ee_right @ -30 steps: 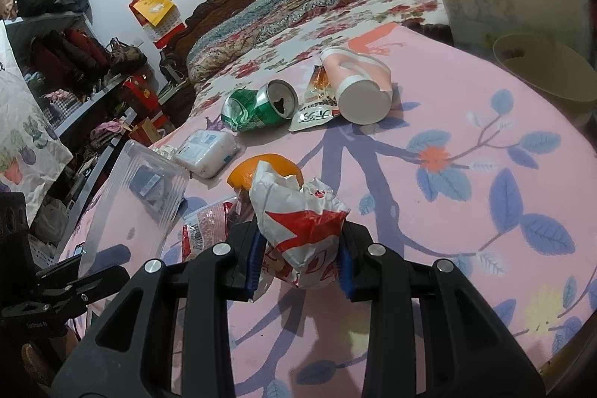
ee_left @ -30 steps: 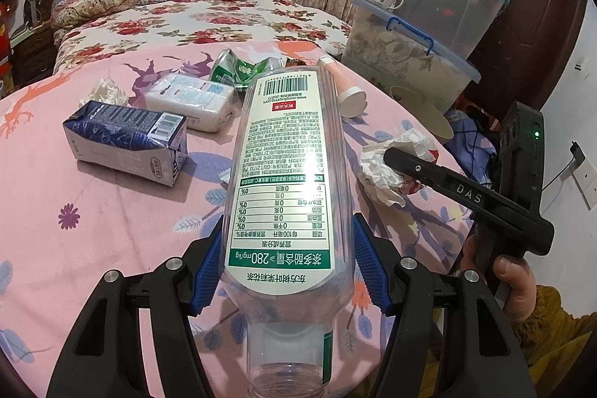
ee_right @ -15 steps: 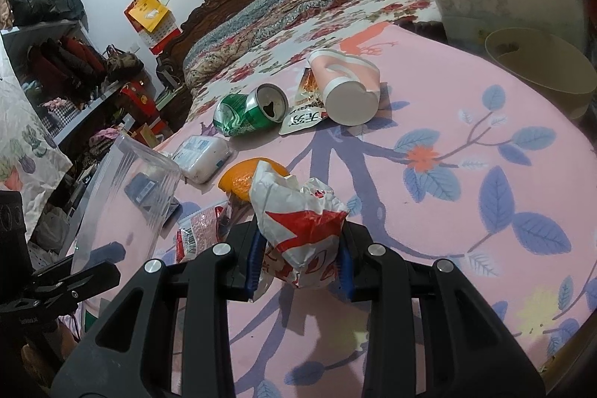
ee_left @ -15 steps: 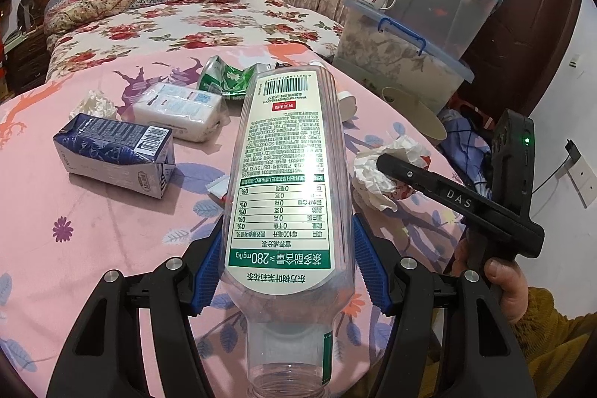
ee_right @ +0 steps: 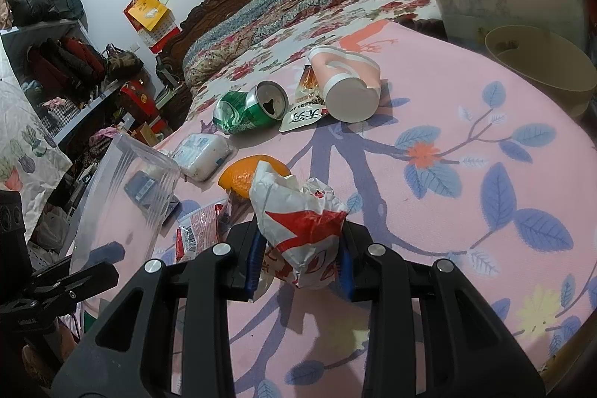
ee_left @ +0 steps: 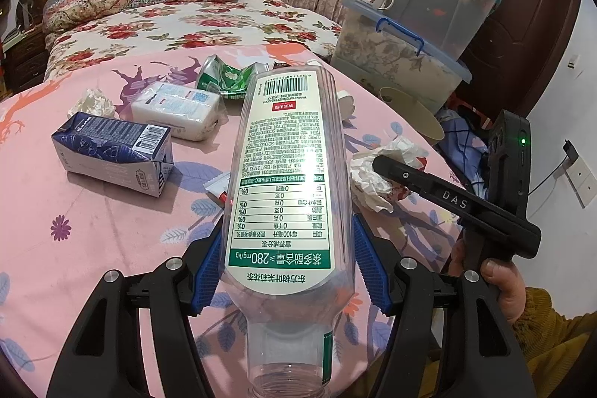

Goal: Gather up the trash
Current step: 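Grasp the crumpled white-red bag with the right tool while the left tool holds the bottle, then carry bottle and bag to the wastebasket and open both tools over it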

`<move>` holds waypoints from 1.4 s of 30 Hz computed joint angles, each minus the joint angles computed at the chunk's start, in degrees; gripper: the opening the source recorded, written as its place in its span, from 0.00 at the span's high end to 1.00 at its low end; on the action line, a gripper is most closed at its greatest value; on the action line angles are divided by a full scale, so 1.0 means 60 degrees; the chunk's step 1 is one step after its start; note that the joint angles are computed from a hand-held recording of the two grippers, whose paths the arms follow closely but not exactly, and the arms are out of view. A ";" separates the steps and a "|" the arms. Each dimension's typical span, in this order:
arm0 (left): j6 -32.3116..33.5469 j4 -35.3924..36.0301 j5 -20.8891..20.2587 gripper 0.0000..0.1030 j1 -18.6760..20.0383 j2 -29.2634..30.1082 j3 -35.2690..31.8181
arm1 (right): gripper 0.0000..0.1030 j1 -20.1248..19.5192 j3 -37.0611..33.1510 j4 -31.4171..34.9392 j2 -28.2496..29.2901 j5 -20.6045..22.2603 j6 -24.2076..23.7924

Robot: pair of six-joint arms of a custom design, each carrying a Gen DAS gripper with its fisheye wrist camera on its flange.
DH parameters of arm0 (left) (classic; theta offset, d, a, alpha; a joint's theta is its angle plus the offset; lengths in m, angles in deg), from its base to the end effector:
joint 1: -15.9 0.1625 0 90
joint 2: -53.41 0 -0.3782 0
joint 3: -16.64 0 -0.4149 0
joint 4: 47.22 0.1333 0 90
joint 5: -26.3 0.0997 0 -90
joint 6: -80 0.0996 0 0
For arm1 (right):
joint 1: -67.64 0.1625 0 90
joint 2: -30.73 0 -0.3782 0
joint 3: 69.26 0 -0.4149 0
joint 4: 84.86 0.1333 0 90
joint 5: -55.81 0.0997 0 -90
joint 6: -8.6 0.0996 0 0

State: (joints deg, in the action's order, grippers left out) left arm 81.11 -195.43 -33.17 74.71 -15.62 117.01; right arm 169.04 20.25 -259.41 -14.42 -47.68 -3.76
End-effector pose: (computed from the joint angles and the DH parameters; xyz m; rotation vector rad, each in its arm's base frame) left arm -0.1624 -0.6234 0.2684 0.5686 2.5821 -0.7955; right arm 0.2467 -0.6664 0.1309 0.4474 -2.7018 0.9982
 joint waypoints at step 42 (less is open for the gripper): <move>0.0439 0.1400 -0.0931 0.41 0.0085 0.1679 -0.2189 | 0.66 -0.0324 0.0245 -0.0552 -0.0445 0.0176 0.0318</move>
